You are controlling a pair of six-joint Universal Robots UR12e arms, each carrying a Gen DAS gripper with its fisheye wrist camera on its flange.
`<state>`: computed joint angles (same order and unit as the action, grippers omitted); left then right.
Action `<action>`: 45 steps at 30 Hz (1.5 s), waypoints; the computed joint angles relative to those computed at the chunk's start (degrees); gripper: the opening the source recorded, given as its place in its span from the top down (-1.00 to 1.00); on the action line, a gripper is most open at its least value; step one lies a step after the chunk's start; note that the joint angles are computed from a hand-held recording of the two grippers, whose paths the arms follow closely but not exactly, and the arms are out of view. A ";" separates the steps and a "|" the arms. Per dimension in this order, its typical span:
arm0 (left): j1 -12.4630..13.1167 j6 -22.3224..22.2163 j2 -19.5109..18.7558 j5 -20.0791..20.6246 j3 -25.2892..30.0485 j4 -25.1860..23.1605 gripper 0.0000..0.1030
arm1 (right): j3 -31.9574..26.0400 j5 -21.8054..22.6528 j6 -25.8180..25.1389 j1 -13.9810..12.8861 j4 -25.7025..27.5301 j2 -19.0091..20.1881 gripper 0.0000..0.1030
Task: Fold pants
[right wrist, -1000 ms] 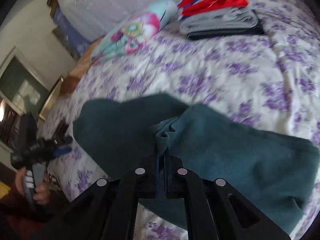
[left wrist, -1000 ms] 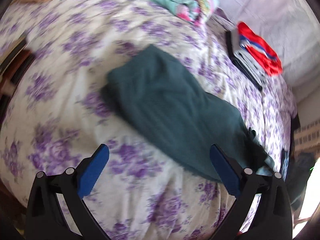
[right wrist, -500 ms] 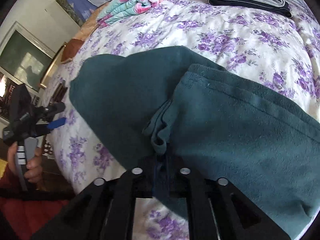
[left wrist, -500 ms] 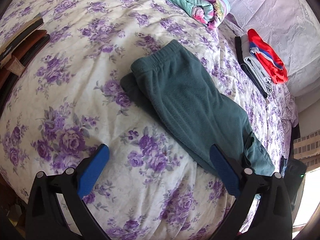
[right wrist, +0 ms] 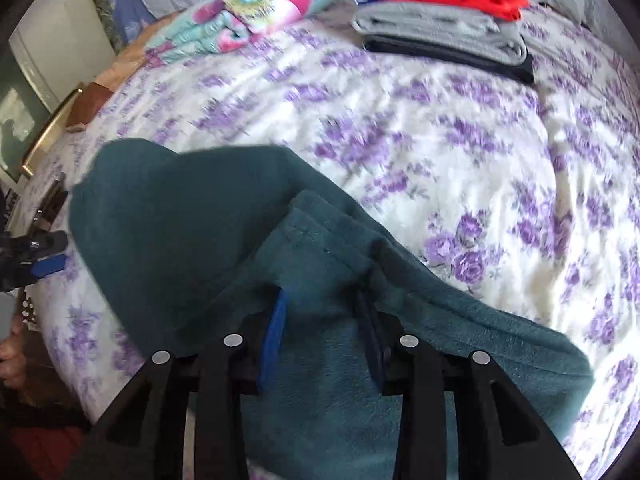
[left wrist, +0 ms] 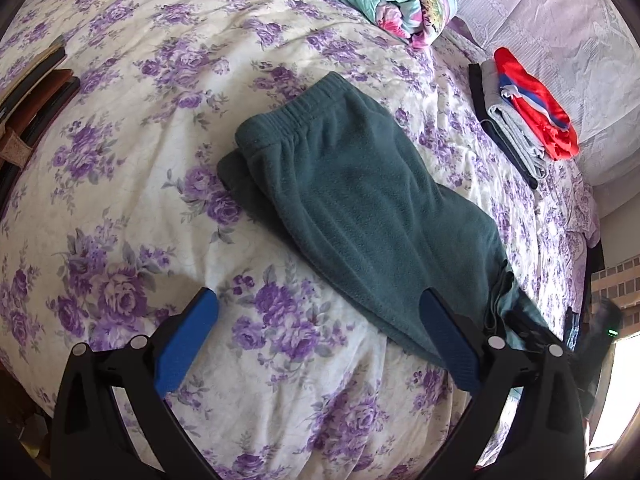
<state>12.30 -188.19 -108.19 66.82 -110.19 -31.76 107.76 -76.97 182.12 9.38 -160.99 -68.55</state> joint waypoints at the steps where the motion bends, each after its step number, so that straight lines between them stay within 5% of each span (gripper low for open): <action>1: -0.02 0.02 -0.04 0.06 0.02 -0.14 -0.91 | 1.38 0.07 -0.15 -0.34 -1.16 -1.32 0.27; 5: -0.10 0.14 -0.10 0.14 0.02 -0.23 -0.91 | 7.24 -6.62 0.01 -0.94 -3.29 -5.50 0.20; 7: -0.12 0.03 -0.07 0.20 -0.04 -0.21 -0.91 | 8.93 -8.66 2.07 -2.17 -0.11 -5.83 0.08; 12: -0.42 0.29 -0.20 1.14 0.36 -1.14 -0.91 | 13.89 5.54 13.31 -8.03 -8.31 -8.58 0.09; 17: -0.69 0.44 -0.29 1.43 0.61 -0.97 -0.91 | 14.09 8.49 24.12 -12.53 -13.46 -7.06 0.09; 20: -0.11 1.48 0.30 -4.22 -0.20 1.93 -0.91 | 13.27 14.56 27.94 -15.51 -11.80 -4.70 0.15; 24: -2.12 9.89 0.82 -9.45 1.20 0.84 -0.91 | 13.62 18.42 28.02 -16.43 -12.34 -3.69 0.16; 29: -8.27 23.43 -1.24 -12.97 6.58 -9.20 -0.91 | 13.63 23.25 27.33 -17.46 -11.85 -2.27 0.16; 31: -11.08 25.64 -2.89 -10.03 8.65 -12.33 -0.91 | 13.32 25.14 26.94 -17.80 -11.34 -1.84 0.17; 36: -15.31 24.68 -6.31 0.80 11.15 -15.83 -0.90 | 12.68 25.19 23.37 -17.63 -11.41 -2.05 0.69; 42: -17.57 27.52 -5.76 8.26 9.55 -11.50 -0.92 | 9.03 17.26 15.63 -16.00 -3.97 -1.37 0.60; 45: -17.34 26.48 -5.88 7.54 9.87 -11.90 -0.92 | 10.67 21.33 19.49 -17.37 -7.15 -1.79 0.45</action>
<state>-5.04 -161.72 -114.07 74.36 -100.32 -43.66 118.43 -55.64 201.62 -7.99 -168.13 -70.34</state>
